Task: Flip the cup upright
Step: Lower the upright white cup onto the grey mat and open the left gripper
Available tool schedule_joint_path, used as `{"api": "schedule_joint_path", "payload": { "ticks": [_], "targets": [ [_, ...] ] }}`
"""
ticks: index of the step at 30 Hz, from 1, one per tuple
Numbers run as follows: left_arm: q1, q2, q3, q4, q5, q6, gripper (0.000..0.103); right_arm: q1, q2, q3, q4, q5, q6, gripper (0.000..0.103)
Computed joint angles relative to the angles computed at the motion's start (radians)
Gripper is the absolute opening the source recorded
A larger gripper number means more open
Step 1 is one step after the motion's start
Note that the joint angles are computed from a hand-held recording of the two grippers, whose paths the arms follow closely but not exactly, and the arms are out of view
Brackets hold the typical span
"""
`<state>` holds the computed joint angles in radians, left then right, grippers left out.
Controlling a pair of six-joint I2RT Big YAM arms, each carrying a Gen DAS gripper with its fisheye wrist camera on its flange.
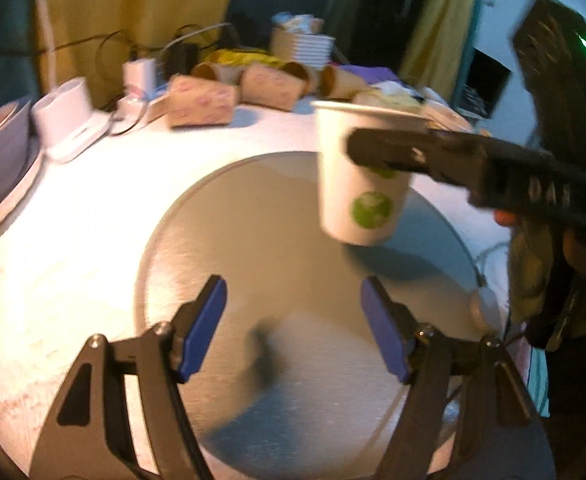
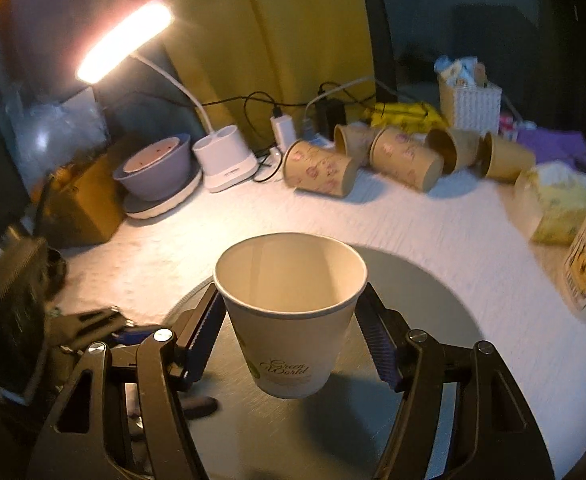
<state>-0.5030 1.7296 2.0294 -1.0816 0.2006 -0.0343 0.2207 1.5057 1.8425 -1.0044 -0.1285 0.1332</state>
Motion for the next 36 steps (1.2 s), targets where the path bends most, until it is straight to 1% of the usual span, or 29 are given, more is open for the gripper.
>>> {"api": "schedule_joint_path", "payload": {
  "ticks": [2,5,9,14,18,25,32,36],
  "targets": [
    [0.012,0.005,0.006,-0.003,-0.005,-0.028,0.071,0.014,-0.001,-0.011,0.023,0.051,-0.024,0.069],
    [0.023,0.003,0.002,-0.002,-0.008,-0.064,0.073,0.025,-0.006,-0.031,0.051,0.093,-0.035,0.069],
    [0.029,-0.004,-0.008,0.001,-0.016,-0.085,0.073,0.042,-0.019,-0.062,0.074,0.155,-0.043,0.069],
    [0.029,-0.022,-0.030,0.004,-0.028,-0.094,0.074,0.056,-0.050,-0.112,0.090,0.196,-0.035,0.069],
    [0.026,-0.050,-0.066,0.017,-0.039,-0.106,0.079,0.073,-0.076,-0.151,0.099,0.230,-0.028,0.069],
    [0.021,-0.100,-0.120,0.042,-0.054,-0.112,0.080,0.102,-0.117,-0.207,0.114,0.284,-0.013,0.070],
    [0.015,-0.150,-0.175,0.067,-0.063,-0.107,0.080,0.125,-0.154,-0.251,0.108,0.323,0.024,0.071],
    [0.007,-0.178,-0.207,0.081,-0.066,-0.101,0.080,0.136,-0.170,-0.266,0.091,0.336,0.046,0.075]
  ]
}}
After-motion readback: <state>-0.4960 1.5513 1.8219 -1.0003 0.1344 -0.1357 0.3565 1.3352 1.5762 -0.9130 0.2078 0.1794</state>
